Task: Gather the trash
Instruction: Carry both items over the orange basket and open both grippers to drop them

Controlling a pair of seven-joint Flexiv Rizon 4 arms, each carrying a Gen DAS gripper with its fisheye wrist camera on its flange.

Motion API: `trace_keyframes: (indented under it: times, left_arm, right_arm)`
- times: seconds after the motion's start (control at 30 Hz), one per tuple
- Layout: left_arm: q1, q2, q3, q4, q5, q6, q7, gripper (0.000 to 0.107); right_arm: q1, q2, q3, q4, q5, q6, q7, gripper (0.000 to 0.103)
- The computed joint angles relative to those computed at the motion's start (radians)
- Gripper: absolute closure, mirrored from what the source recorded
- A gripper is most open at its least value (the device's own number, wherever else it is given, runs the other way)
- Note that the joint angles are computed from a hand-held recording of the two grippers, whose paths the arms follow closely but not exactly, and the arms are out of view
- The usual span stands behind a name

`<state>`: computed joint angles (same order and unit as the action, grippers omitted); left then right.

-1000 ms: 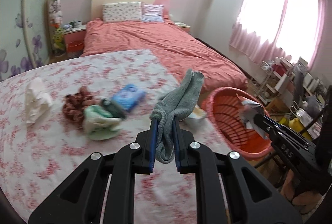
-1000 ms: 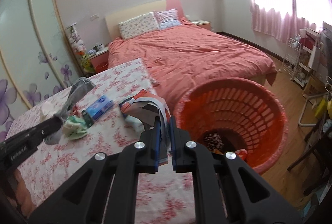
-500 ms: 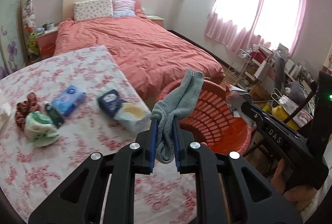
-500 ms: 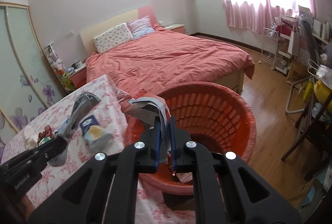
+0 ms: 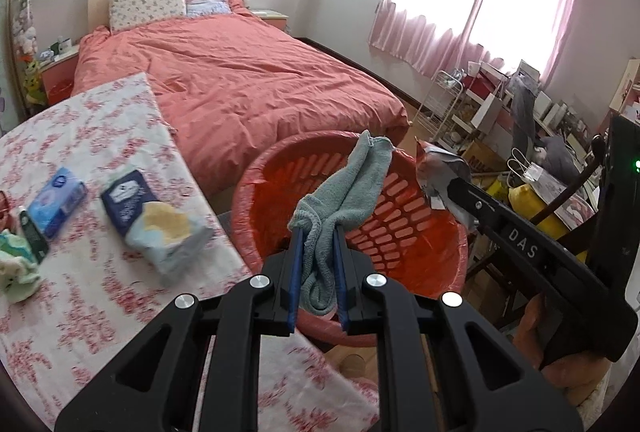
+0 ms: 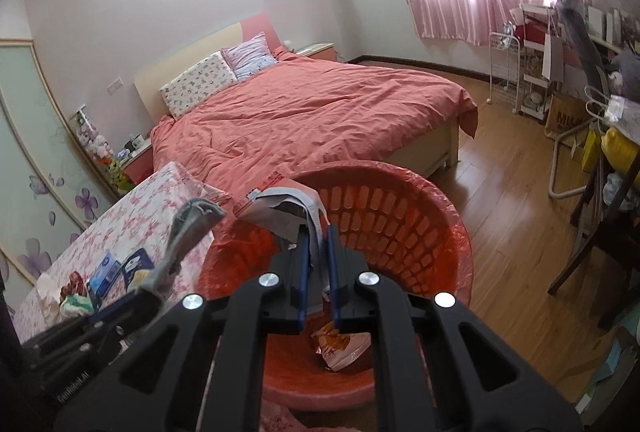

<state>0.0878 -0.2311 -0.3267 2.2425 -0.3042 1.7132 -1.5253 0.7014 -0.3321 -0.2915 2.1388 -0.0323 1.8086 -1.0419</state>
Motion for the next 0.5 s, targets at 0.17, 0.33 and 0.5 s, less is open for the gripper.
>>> trace_keyframes:
  times: [0.17,0.33,0.5]
  left_arm:
    - [-0.077,-0.044,0.073,-0.050,0.006,-0.045,-0.009,0.090]
    - [-0.130,-0.062,0.128,-0.066,0.003,-0.076,-0.016,0.071]
    - [-0.173,-0.058,0.184,-0.069,0.008,-0.096,-0.037,0.067]
  right_arm:
    - [-0.208,-0.047,0.196,-0.064,-0.034,-0.024,0.033,0.083]
    - [-0.265,-0.073,0.240,-0.076,-0.058,-0.024,0.058,0.073]
    - [-0.230,-0.065,0.199,-0.053,-0.057,-0.014,0.070,0.065]
